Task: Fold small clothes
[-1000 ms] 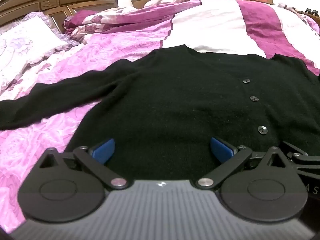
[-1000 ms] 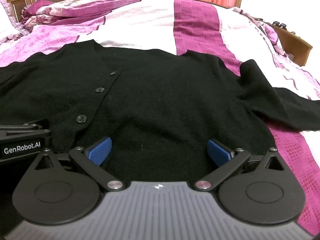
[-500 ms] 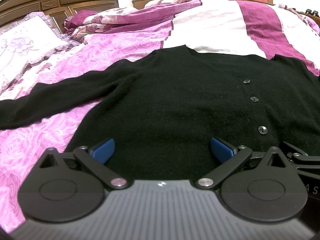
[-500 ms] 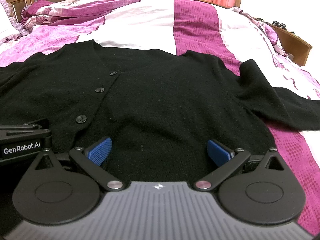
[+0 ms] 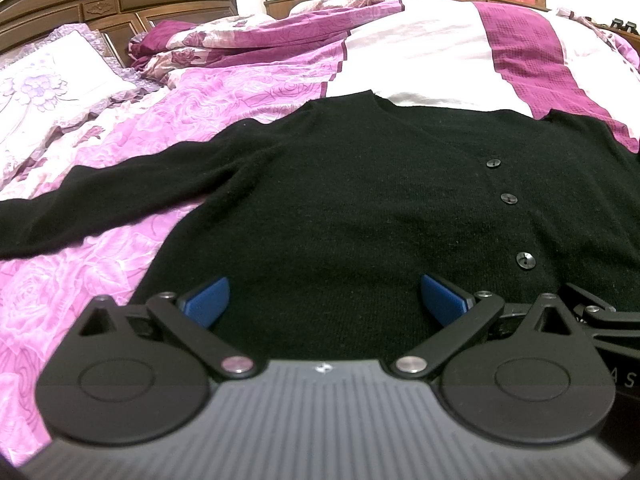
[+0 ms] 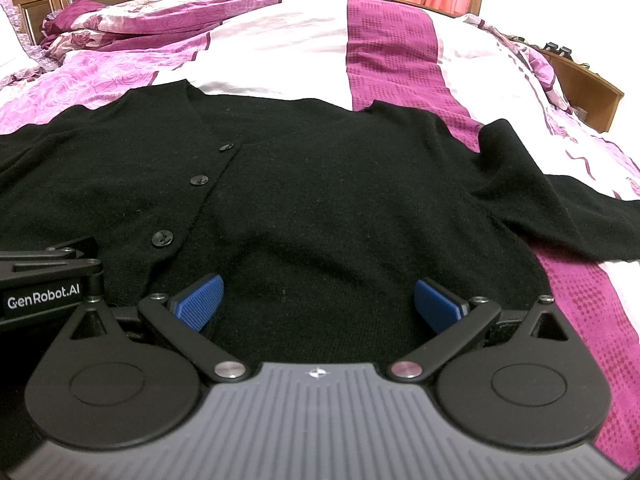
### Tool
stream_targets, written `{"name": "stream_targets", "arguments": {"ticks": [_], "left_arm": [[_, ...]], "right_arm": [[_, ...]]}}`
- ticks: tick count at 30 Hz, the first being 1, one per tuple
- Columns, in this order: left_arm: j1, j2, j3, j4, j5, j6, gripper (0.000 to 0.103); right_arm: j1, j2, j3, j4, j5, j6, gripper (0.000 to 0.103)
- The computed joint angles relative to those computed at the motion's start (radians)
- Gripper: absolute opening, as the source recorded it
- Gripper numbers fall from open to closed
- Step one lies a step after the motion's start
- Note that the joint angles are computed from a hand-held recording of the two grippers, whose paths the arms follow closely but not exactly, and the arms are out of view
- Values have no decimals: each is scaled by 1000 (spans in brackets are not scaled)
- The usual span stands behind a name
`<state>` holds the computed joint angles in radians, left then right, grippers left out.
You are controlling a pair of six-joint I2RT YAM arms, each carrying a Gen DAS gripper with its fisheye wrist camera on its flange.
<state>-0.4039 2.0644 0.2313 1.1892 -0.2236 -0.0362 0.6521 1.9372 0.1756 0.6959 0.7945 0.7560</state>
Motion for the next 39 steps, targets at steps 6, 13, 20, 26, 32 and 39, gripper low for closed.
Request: {"name": "stream_targets", "arguments": {"ticks": [6, 13, 20, 26, 32, 39], "left_arm": [[1, 1, 0, 1, 0, 1, 103], [3, 1, -1, 2, 2, 2, 103], [0, -2, -7, 6, -11, -2, 103], [-1, -4, -9, 6, -12, -2, 103], [-1, -5, -9, 5, -13, -2, 103], [7, -3, -11, 11, -9, 5, 103]], "right_arm": [[3, 0, -1, -2, 2, 4, 103], [2, 1, -2, 2, 2, 3, 103], [9, -4, 6, -20, 8, 13, 103], [12, 1, 8, -21, 11, 16, 103], [10, 2, 7, -18, 10, 15, 103], [12, 2, 7, -19, 11, 17, 103]]}}
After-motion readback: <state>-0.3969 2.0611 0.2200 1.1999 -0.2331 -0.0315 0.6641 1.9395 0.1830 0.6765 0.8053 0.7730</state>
